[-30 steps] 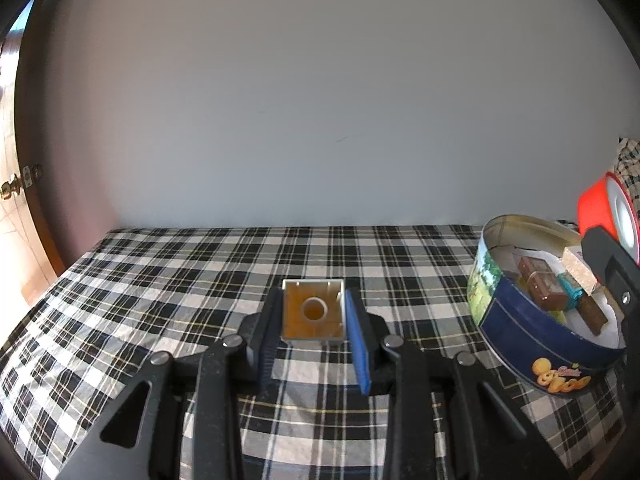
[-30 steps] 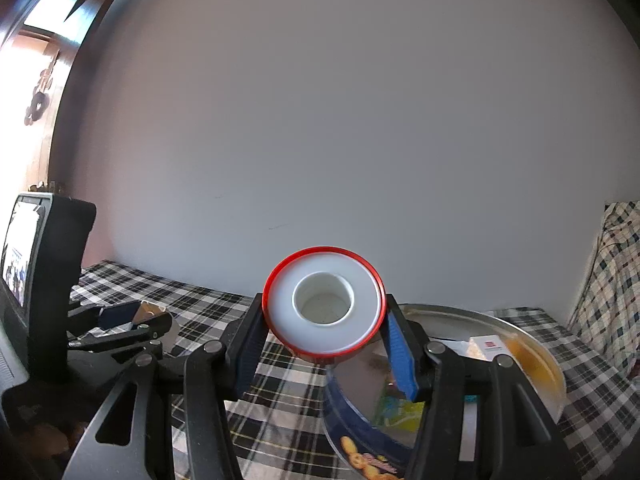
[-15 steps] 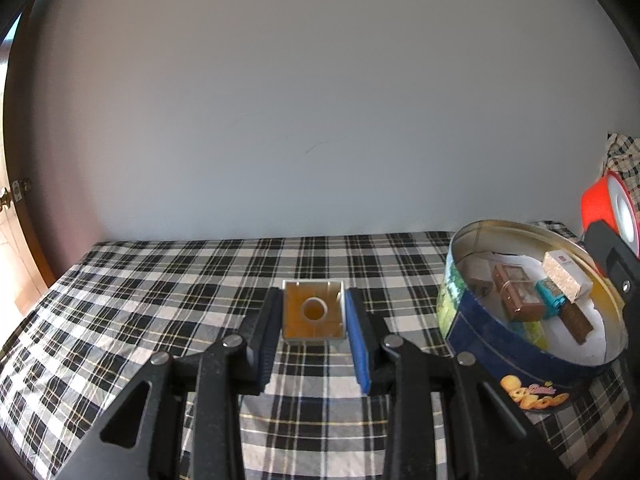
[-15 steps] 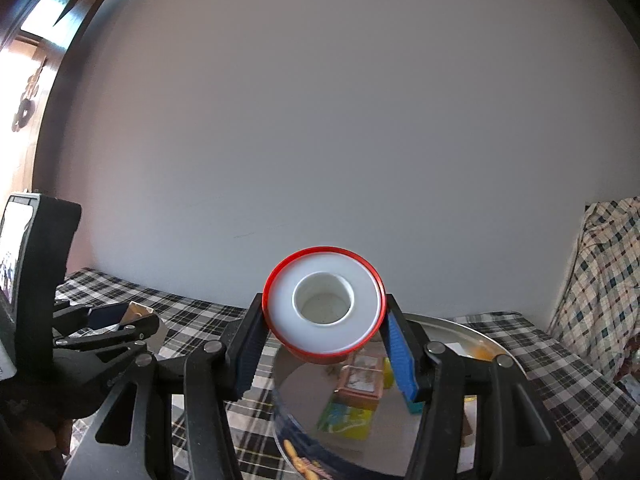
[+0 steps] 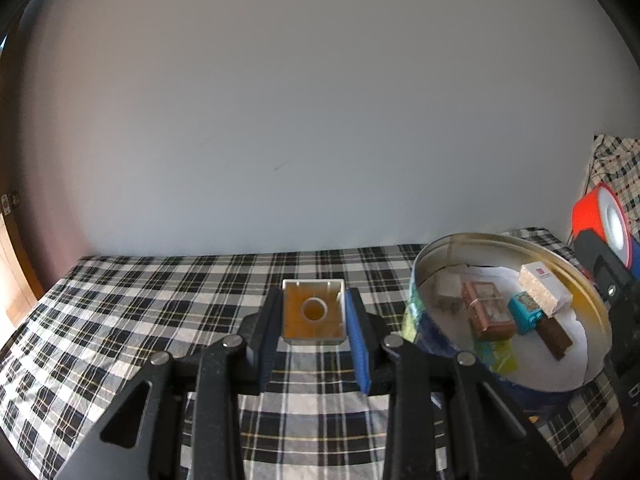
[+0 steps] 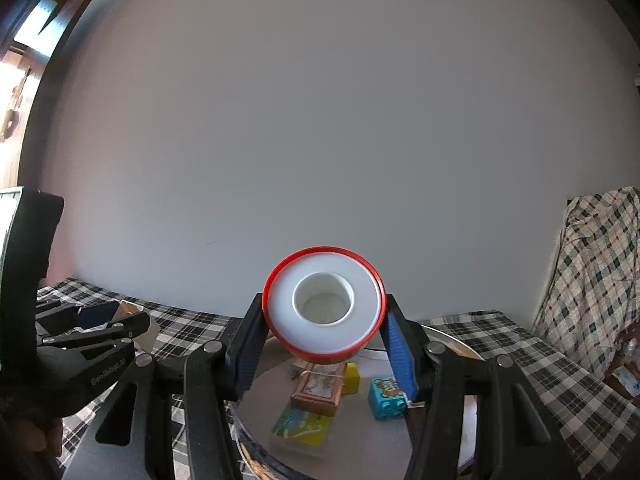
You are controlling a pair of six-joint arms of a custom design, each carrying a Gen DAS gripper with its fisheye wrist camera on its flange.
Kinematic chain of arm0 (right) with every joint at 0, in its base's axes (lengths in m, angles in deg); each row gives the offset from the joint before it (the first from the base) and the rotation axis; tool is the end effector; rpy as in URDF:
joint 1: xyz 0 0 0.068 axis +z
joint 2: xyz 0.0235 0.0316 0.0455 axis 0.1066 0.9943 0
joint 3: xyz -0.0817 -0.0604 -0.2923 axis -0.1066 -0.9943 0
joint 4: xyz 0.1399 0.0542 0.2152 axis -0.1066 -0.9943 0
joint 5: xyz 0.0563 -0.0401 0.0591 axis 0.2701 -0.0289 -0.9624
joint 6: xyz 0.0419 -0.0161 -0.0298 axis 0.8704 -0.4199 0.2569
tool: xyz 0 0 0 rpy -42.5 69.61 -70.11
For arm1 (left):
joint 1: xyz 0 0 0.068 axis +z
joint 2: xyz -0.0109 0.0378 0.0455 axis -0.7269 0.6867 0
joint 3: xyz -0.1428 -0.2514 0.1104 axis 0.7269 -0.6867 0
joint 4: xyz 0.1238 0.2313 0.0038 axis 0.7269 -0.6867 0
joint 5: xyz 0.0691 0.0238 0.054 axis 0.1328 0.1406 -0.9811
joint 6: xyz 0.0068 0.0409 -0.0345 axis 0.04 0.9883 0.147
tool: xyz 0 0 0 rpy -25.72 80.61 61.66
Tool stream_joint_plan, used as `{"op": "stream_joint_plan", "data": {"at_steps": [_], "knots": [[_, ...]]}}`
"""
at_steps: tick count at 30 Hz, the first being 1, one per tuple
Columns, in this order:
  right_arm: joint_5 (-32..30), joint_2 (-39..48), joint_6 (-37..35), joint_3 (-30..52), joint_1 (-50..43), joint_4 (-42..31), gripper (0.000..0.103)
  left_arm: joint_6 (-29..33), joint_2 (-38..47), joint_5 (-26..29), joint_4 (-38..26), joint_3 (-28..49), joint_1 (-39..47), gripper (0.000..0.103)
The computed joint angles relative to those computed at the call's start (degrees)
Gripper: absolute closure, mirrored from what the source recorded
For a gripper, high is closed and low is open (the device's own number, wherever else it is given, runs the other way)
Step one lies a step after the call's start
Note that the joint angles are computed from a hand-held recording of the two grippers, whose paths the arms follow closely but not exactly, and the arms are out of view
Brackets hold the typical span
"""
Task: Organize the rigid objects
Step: 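Lift the tape roll and duplo block and carry them over the blue tin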
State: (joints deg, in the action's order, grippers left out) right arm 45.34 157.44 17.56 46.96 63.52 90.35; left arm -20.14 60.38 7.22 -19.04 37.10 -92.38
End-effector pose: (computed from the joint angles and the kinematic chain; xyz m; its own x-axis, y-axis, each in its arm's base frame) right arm 0.1460 0.1691 0.2052 -0.0448 -0.0948 -0.9945 0.1173 0.9881 -0.0995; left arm 0.2233 -0.2012 0.2619 -0.4245 0.0866 -0.9013 0.1539 0.9878 0.0224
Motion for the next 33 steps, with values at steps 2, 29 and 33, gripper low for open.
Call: {"op": "stream_joint_plan", "data": {"at_steps": [2,29,33], "knots": [[0.1,-0.5,-0.1,-0.3,-0.4,0.1,0.046,0.2,0.3,0.0,0.1,0.6,-0.4,0.073],[4.3,-7.1,-0.7,-3.2,-1.4,-1.2,0.046,0.3,6.0,-0.5,-0.4,8.2,-6.1,0.073],[5.0,-8.4,-0.1,-3.2,-2.0,-2.8,0.046,0.3,7.1,0.0,-0.9,10.2,-6.9,0.073]]}}
